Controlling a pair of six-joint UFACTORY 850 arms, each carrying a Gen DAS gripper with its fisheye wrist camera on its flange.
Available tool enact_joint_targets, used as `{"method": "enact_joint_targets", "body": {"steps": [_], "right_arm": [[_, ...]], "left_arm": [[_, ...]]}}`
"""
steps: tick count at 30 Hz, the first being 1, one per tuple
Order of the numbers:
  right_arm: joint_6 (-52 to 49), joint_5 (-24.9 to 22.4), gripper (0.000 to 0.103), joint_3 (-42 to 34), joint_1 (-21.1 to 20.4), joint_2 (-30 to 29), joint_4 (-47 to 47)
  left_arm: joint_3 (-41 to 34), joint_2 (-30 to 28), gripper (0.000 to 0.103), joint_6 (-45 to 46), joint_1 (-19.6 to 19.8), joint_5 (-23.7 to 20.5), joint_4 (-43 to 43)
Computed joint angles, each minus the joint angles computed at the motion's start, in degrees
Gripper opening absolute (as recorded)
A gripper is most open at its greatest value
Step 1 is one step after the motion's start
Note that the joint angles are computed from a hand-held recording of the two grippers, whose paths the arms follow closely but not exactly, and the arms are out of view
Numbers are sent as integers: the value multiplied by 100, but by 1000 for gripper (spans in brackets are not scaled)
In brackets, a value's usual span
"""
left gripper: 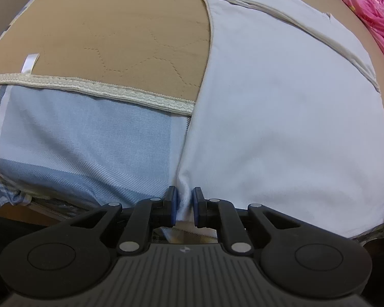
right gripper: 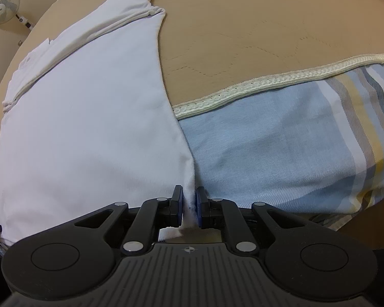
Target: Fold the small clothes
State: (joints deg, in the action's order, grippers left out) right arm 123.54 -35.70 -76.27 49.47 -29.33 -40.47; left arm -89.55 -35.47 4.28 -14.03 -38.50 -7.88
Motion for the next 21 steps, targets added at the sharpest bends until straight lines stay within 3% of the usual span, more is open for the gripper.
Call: {"method": "enact_joint_targets", "body": {"steps": [5,8,14,18,21], "right_arm": [[-165,-151,6,-138,46,-80,-82],[644,-195,5,-11,158,66,-1013],[3227,-897,5,525,518,750,-3347],[3834,-1580,5,758,801,1091,-4095],[4193,-1910,5,951,1000,1333,-4432]], "left_arm": [[91,75,6,-46,-98,139,268],[227,285,6,48,-121,286,215],[780,1173,5,1772,61,972,-1434],[1013,1648,5,3060,268,1153,-2763],[1160,1986,5,3898,488,972,-3637]]}}
